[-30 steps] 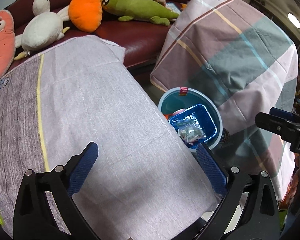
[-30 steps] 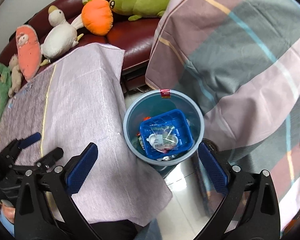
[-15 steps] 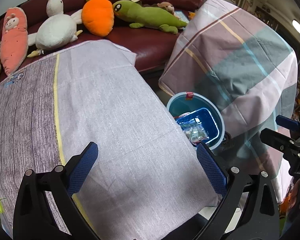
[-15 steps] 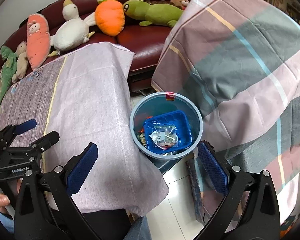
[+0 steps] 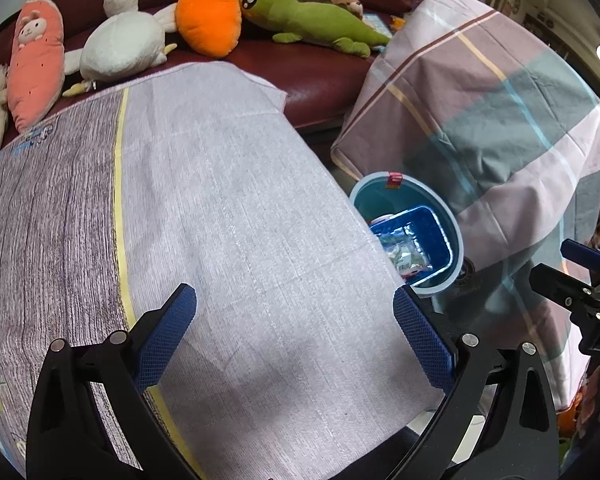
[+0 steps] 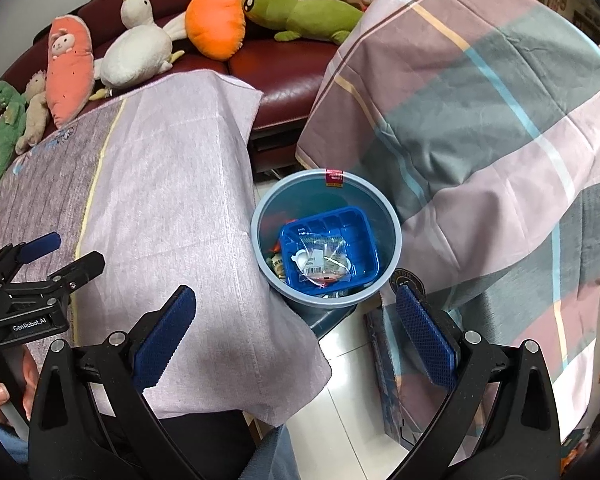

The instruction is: Collect trash

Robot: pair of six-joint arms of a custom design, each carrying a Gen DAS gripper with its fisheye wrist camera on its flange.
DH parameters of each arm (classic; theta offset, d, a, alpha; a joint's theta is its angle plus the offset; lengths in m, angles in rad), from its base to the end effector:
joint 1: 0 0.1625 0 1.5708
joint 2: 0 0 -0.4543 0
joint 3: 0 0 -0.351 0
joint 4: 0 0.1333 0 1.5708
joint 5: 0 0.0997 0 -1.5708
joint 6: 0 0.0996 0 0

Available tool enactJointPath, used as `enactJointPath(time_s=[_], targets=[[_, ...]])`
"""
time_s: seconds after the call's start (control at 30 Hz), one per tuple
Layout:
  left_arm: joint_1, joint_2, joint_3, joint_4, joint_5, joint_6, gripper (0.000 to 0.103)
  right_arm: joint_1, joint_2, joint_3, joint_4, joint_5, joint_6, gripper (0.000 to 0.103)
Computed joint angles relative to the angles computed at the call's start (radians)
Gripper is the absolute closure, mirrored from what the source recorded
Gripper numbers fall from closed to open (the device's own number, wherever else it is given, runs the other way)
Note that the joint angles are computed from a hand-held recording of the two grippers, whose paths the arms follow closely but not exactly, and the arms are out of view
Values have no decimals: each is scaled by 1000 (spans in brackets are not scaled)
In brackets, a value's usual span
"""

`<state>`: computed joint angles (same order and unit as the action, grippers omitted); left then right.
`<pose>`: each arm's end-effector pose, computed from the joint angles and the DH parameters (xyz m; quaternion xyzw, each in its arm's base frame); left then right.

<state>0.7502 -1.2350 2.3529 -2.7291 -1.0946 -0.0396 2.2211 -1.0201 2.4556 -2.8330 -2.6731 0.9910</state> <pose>-0.1754 -0.4081 0.1914 0.3654 0.9003 -0.1162 0.2061 0.2627 -0.2720 0.1404 -0.0992 -0.8441 0.3314 0.4096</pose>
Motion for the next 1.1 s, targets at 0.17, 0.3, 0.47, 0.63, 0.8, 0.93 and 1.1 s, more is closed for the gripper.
enactJointPath(time_s=[0.17,0.3,0.47,0.63,0.8,0.93,1.1], targets=[[15,22,-4,-11,6,1,4,-31,22,18,-87,17,-39,7],[32,43,-7,-28,17,3,4,-57,42,29,-145,28,-67,7],[53,63,-6,-68,-1,31,4,-89,71,36,-208,41,-102,7],[44,79,16,-121,9,50,4,-121,87,46,-262,43,-130,7],[41,102,18,-140,22,55,4,-147,92,58,-311,50,-154,7],[42,121,16,-144,33,58,4,-165,98,70,-351,57,-176,7],[41,141,15,-154,46,63,4,-190,106,81,-405,70,-207,7]])
